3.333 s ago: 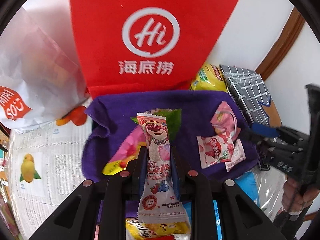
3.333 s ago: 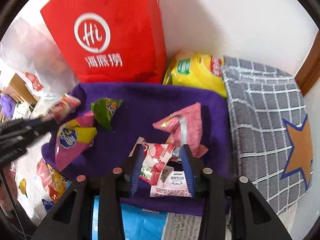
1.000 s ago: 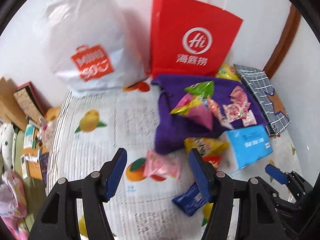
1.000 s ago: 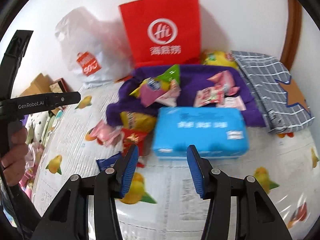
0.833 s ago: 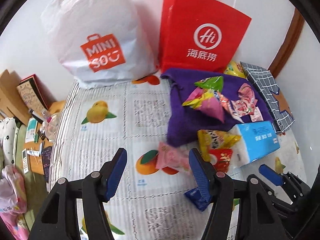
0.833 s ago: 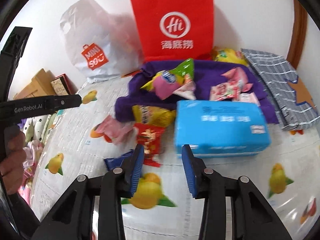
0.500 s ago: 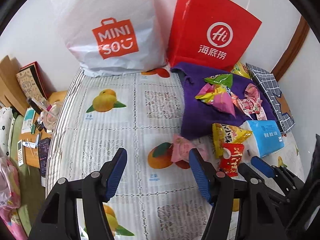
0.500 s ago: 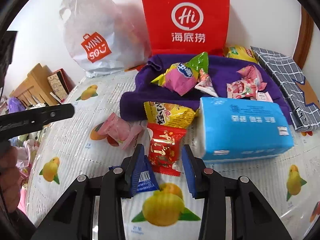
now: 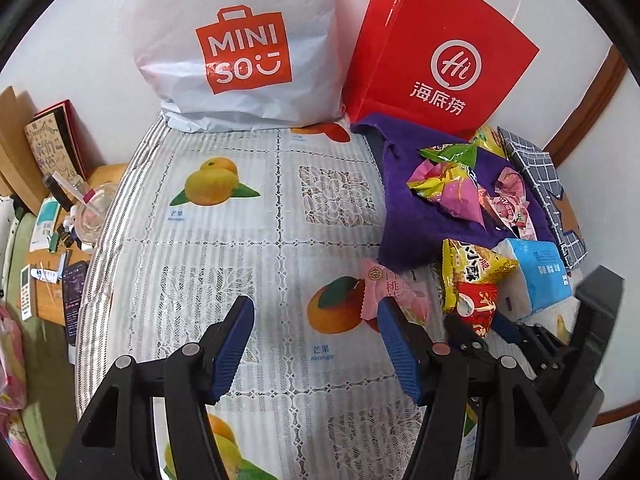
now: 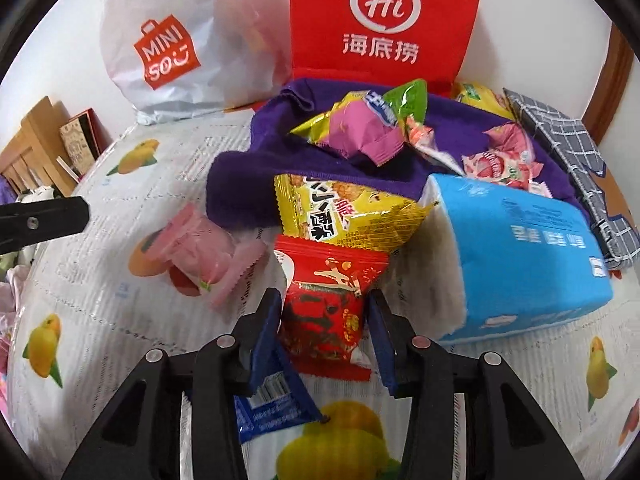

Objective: Organize snacks
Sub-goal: 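Grasp the red snack packet with the right tool, then grasp the pink peach packet with the left tool while the right tool lifts the red packet, then lower the red packet and open the right tool while the left tool holds the pink packet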

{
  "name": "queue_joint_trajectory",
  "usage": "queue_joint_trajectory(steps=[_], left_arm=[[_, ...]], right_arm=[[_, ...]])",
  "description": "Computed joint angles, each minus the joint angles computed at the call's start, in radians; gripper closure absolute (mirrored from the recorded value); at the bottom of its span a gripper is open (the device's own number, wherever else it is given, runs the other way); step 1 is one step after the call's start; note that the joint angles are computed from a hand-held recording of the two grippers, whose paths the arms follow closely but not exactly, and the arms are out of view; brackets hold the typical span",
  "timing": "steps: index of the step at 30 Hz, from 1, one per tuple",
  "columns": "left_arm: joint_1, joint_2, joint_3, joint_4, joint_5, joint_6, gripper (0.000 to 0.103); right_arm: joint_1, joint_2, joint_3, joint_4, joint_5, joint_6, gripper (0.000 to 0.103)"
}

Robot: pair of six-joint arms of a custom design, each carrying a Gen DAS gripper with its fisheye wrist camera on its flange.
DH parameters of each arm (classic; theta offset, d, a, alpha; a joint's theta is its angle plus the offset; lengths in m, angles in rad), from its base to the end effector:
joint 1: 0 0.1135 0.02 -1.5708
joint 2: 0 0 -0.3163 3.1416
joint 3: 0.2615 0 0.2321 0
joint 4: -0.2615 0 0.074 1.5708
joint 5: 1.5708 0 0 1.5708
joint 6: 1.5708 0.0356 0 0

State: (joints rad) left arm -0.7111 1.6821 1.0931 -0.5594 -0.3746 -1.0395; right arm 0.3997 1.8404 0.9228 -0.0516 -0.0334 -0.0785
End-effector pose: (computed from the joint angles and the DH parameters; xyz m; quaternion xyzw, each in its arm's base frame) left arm 0.2500 -0.1982 0.2555 -0.1955 0.9414 -0.0415 0.2718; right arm 0.3221 0.1374 0.1864 -0.2310 0.9266 0.0631 0.2899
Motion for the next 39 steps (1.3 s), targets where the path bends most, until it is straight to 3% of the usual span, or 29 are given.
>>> queue_joint_trajectory(steps=[2, 11, 20, 22, 23, 24, 29, 36, 39], left_arm=[[0.003, 0.003, -0.006, 0.014, 0.009, 0.001, 0.041], [0.017, 0.066, 0.007, 0.108, 0.091, -0.009, 0.041], [0.021, 0.221, 0.145, 0.097, 0.125, -0.058, 0.042], [0.025, 0.266, 0.182, 0.087, 0.122, -0.086, 0.043], [0.024, 0.287, 0.204, 0.069, 0.113, -0.100, 0.046], [0.023, 0.306, 0.224, 0.049, 0.109, -0.109, 0.057], [-0.002, 0.313, 0.241, 0.030, 0.068, -0.131, 0.067], [-0.100, 0.233, 0.252, -0.060, 0.012, -0.171, 0.069], [-0.150, 0.207, 0.266, -0.055, 0.032, -0.167, 0.068]], right_arm=[[-0.006, 0.008, 0.011, -0.019, -0.012, -0.005, 0.065], [-0.068, -0.191, -0.074, -0.061, -0.130, -0.116, 0.065], [-0.346, -0.339, -0.123, -0.126, -0.304, -0.283, 0.065], [-0.416, -0.336, -0.130, -0.125, -0.327, -0.329, 0.065], [-0.447, -0.328, -0.131, -0.123, -0.333, -0.343, 0.065], [-0.488, -0.315, -0.130, -0.123, -0.344, -0.358, 0.065], [-0.620, -0.242, -0.120, -0.116, -0.388, -0.405, 0.065], [-0.725, -0.145, -0.053, -0.156, -0.422, -0.485, 0.065], [-0.748, -0.114, -0.025, -0.189, -0.443, -0.540, 0.065]])
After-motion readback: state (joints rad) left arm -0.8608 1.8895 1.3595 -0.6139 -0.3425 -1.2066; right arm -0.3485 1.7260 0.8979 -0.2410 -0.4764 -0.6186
